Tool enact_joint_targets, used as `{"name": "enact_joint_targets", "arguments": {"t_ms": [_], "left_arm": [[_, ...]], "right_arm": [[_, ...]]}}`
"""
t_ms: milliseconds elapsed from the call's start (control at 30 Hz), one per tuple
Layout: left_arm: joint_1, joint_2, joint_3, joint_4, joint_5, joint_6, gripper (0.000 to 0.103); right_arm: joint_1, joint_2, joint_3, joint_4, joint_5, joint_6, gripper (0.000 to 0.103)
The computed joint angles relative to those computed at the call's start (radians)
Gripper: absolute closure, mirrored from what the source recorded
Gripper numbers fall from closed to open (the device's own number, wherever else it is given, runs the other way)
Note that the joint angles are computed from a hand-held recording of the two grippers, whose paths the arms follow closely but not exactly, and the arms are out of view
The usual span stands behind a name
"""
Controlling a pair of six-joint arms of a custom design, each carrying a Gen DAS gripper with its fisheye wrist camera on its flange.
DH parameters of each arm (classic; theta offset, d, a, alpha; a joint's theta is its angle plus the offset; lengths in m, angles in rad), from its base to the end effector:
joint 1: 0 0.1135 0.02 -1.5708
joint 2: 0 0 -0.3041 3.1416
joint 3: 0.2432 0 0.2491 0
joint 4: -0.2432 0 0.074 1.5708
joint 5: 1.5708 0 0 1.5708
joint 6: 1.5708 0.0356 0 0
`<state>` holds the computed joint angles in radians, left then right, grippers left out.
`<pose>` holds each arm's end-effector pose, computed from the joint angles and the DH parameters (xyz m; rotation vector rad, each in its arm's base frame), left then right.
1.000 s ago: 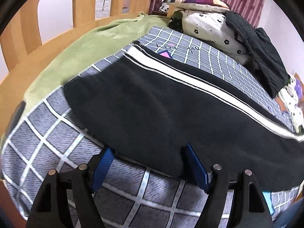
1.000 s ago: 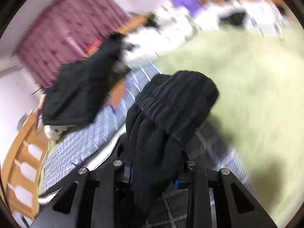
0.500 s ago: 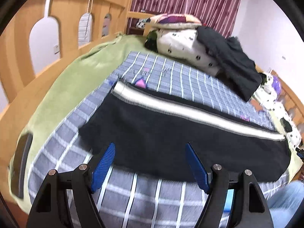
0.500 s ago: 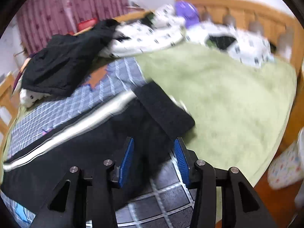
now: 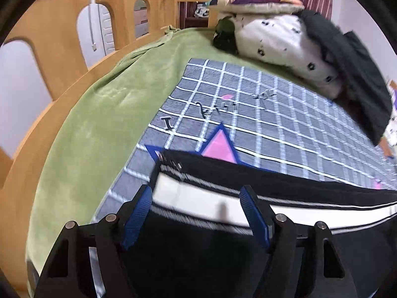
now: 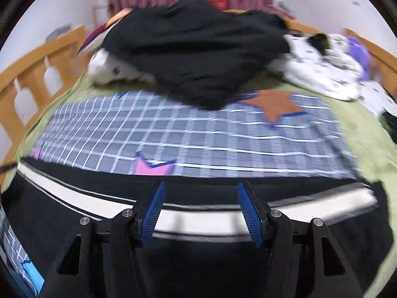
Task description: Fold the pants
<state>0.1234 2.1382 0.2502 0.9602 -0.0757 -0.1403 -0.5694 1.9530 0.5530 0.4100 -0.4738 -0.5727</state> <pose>0.2286 0.0311 0.0339 -0.3594 2.4709 0.0875 0.2544 -0.1435 0.0793 -0.1775 2.4056 0.1001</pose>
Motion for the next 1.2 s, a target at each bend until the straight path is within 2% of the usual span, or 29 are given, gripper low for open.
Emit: {"name": "enact_joint_targets", "arguments": {"t_ms": [133,233,300,333,400,467,500,533,633,700,767,833,900,967,1000,1100,1133,1200], "left_arm": [[0.035,0.049,0.021,0.034,0.032,0.097,0.034],[0.081,0.085,0.022,0.065,0.085,0.092,0.034],[0.106,0.109,0.053,0.030,0.109,0.080,0.043],[0.111,0.116,0.068,0.006,0.111,0.081,0.057],[0.118,0.134,0.082,0.008,0.101,0.078,0.063],[0.126,0.137,0.073,0.033,0.106,0.072,0.071],[0.133,0.132,0.066,0.040,0.115,0.074,0.073],[0.140,0.125,0.061,0.043,0.127,0.080,0.077],[0.173,0.100,-0.006,0.138,0.176,0.118,0.085],[0.222,0.081,-0.065,0.237,0.251,0.124,0.086],[0.245,0.040,-0.074,0.227,0.279,0.120,0.087],[0.242,0.021,-0.054,0.208,0.265,0.113,0.087],[0.220,0.051,-0.015,0.198,0.208,0.086,0.091],[0.198,0.093,0.055,0.115,0.165,0.076,0.091],[0.180,0.143,0.088,0.107,0.121,0.069,0.095],[0.153,0.185,0.083,0.155,0.046,0.070,0.096],[0.157,0.169,0.081,0.135,0.053,0.076,0.097],[0.173,0.122,0.076,0.077,0.080,0.093,0.097]], "right_arm": [[0.147,0.096,-0.035,0.127,0.047,0.013,0.043],[0.213,0.152,-0.033,0.182,0.073,0.012,0.043],[0.251,0.192,-0.007,0.179,0.087,0.024,0.043],[0.274,0.218,0.026,0.137,0.101,0.017,0.043],[0.309,0.263,0.084,0.059,0.130,-0.009,0.044],[0.333,0.295,0.088,0.095,0.166,-0.024,0.047],[0.337,0.296,0.081,0.107,0.160,-0.037,0.063],[0.339,0.293,0.081,0.098,0.154,-0.048,0.093],[0.358,0.256,0.033,0.134,0.172,-0.090,0.099],[0.334,0.213,-0.008,0.164,0.133,-0.112,0.100],[0.283,0.160,-0.023,0.147,0.044,-0.121,0.100],[0.246,0.125,-0.021,0.123,-0.024,-0.110,0.100],[0.259,0.144,-0.006,0.149,-0.019,-0.076,0.100],[0.292,0.201,0.044,0.136,0.028,-0.034,0.100],[0.313,0.251,0.079,0.125,0.067,-0.014,0.100],[0.346,0.356,0.096,0.228,0.116,0.030,0.098],[0.339,0.352,0.090,0.237,0.102,0.044,0.098],[0.315,0.316,0.105,0.157,0.075,0.035,0.093]]}}
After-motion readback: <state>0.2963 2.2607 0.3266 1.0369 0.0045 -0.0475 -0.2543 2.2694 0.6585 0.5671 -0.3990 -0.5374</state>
